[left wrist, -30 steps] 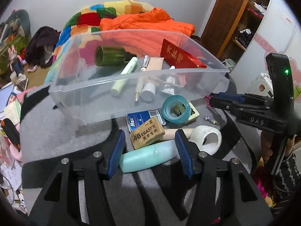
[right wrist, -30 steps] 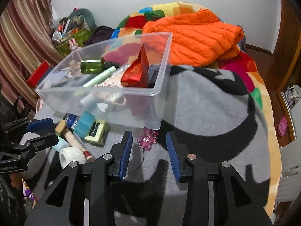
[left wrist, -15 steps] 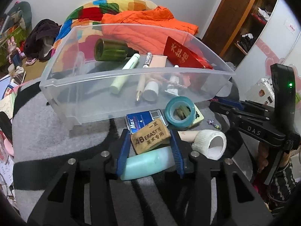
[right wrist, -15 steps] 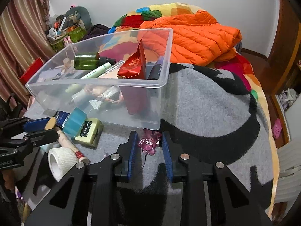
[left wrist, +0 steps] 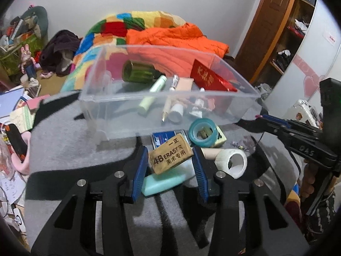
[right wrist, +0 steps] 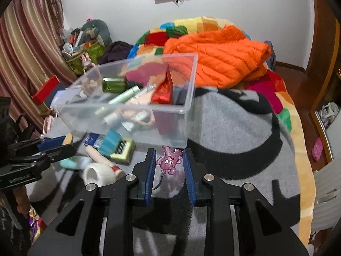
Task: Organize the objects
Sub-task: 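Put the eraser in the box with left gripper while right releases the octopus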
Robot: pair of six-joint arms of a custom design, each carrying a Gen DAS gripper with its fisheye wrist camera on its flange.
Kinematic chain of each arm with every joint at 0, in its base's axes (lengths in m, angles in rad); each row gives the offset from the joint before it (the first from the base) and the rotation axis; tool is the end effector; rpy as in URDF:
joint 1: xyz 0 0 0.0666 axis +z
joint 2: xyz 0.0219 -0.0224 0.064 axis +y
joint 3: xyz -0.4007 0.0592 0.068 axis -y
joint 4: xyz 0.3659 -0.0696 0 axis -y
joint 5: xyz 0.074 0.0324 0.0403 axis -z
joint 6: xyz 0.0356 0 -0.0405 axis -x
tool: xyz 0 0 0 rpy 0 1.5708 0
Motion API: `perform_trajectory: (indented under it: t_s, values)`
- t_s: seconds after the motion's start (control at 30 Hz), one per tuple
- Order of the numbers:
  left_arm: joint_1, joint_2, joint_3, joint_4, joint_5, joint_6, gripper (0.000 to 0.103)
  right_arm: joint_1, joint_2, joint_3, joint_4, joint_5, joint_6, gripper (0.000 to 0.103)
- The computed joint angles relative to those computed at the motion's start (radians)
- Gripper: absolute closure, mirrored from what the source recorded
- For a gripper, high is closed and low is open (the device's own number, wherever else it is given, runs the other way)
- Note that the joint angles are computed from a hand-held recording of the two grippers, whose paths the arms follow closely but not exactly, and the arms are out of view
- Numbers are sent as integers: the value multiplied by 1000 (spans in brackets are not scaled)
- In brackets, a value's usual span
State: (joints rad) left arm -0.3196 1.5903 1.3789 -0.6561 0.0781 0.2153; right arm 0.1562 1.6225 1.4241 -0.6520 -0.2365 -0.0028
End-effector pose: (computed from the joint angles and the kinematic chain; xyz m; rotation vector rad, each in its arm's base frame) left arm 0.4985 -0.1683 0.3695 0.1636 2.4577 -0.3316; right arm 0.5329 0.0920 0.3734 -0.2932 2.4032 0.3588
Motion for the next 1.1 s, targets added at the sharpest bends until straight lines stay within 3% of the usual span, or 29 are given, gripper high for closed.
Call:
perform_trajectory:
  t_s: [0.33,0.73,1.1]
  values:
    - [10,-38,41,46,-15,1,61,11,-53,36,64,-25,-22,79]
    - [29,15,172,33,-61,-24,61,62,10,204,99,-21,-13,79]
    - [59,172,321,-106,-58,-48,61,95,185,343,-52,39,20,79]
